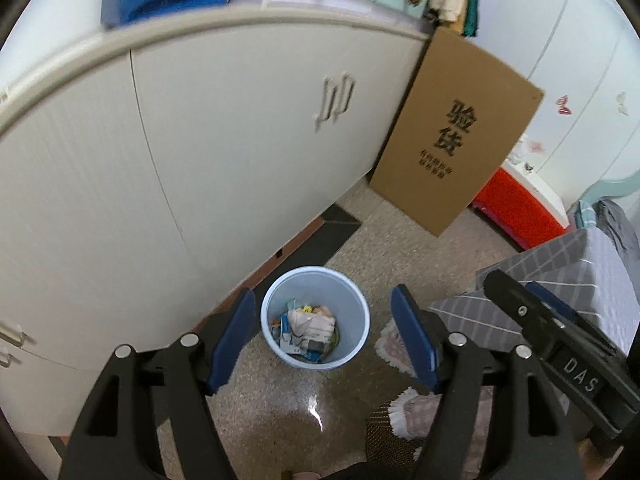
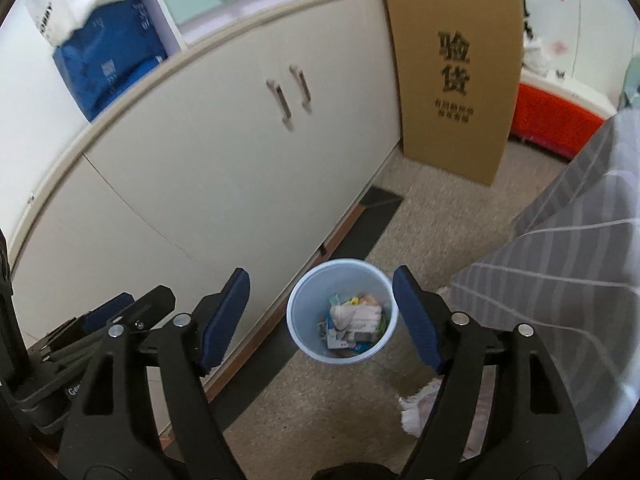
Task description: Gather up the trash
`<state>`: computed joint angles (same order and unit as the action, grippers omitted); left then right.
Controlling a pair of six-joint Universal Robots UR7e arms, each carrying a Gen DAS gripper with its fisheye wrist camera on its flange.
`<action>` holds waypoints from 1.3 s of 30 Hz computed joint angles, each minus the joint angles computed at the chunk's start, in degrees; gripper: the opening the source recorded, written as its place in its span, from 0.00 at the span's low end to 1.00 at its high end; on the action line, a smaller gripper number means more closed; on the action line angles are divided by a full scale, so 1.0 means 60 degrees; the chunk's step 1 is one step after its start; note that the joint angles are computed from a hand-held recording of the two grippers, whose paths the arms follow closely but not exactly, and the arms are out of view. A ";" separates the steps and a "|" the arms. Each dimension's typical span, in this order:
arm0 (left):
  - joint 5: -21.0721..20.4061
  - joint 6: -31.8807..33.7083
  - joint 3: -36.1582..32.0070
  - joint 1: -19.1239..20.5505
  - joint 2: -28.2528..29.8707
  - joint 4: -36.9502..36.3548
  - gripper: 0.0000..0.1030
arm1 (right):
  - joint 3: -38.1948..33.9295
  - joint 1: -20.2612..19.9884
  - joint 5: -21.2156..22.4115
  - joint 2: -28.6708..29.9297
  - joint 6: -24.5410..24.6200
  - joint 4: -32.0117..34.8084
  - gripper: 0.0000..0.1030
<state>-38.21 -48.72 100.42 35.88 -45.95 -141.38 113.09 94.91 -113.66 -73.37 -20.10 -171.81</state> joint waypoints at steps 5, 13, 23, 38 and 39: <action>0.0563 0.0010 0.0056 -0.0881 -0.0112 0.0194 0.71 | 0.0554 0.0225 0.0054 -0.1018 -0.0136 -0.0279 0.74; 0.1430 0.0166 -0.0044 -0.2287 -0.0054 0.0232 0.76 | 0.1337 0.0485 0.0134 -0.2926 -0.0285 -0.0421 0.78; 0.1908 0.1014 -0.0490 -0.3705 0.0350 -0.0117 0.83 | 0.2142 0.0702 -0.0242 -0.5407 -0.0754 -0.0397 0.82; 0.2510 0.2743 -0.0651 -0.5450 0.1033 -0.1816 0.87 | 0.3415 0.1668 -0.1570 -0.8345 -0.1456 -0.1445 0.87; 0.2554 0.2819 -0.0648 -0.5514 0.1086 -0.1946 0.87 | 0.3459 0.1703 -0.1621 -0.8503 -0.1462 -0.1394 0.87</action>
<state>-22.88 -31.81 96.54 2.80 -39.43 -153.06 133.84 105.13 -123.39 -124.39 -28.87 -180.17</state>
